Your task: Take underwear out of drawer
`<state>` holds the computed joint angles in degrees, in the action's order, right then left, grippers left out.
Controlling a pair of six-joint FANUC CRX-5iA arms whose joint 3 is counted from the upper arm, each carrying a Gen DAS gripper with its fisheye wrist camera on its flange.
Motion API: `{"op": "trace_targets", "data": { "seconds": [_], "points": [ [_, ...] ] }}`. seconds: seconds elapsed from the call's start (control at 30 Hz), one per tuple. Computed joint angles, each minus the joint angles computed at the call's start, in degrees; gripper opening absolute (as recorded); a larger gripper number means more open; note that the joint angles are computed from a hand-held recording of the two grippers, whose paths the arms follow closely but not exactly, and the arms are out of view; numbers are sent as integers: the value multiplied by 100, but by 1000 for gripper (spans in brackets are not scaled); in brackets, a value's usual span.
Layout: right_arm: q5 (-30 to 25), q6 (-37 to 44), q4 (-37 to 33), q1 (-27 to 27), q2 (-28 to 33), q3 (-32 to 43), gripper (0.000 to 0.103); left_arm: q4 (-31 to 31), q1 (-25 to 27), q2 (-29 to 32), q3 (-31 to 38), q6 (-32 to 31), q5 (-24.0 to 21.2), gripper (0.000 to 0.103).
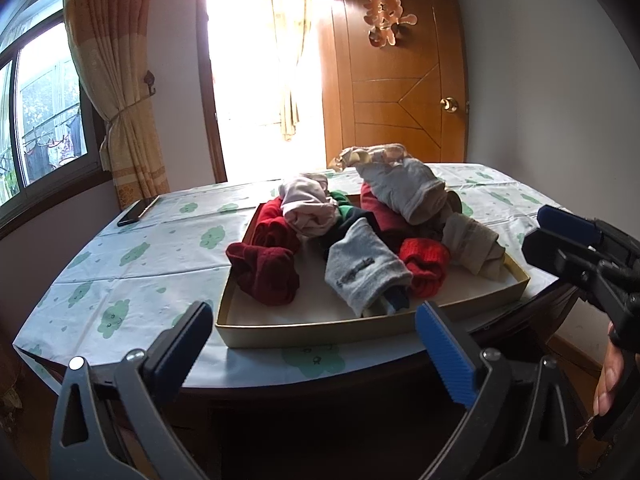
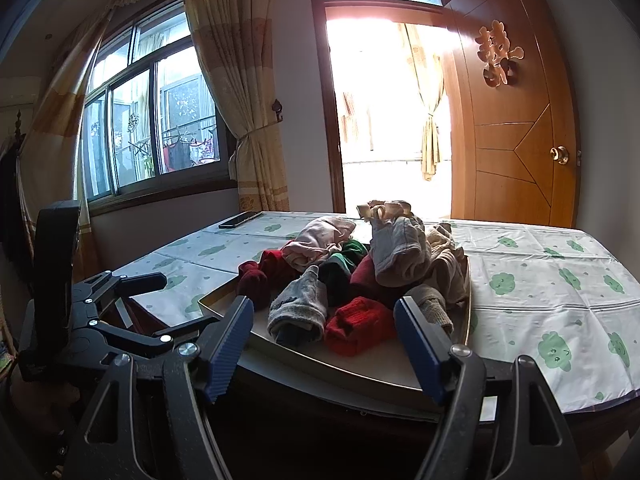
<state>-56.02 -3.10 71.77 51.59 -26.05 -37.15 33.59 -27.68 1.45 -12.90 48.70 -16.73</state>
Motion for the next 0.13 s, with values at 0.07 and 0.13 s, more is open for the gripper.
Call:
{"op": "trace_targets", "data": {
  "seconds": [0.07,0.13],
  "points": [
    [13,12,-33,6,2,-2,75,213,-21,-15,-76,-217,74,103],
    [19,38,-60,6,10,7,75,319,-44,-28,-119,-341,133,103]
  ]
}}
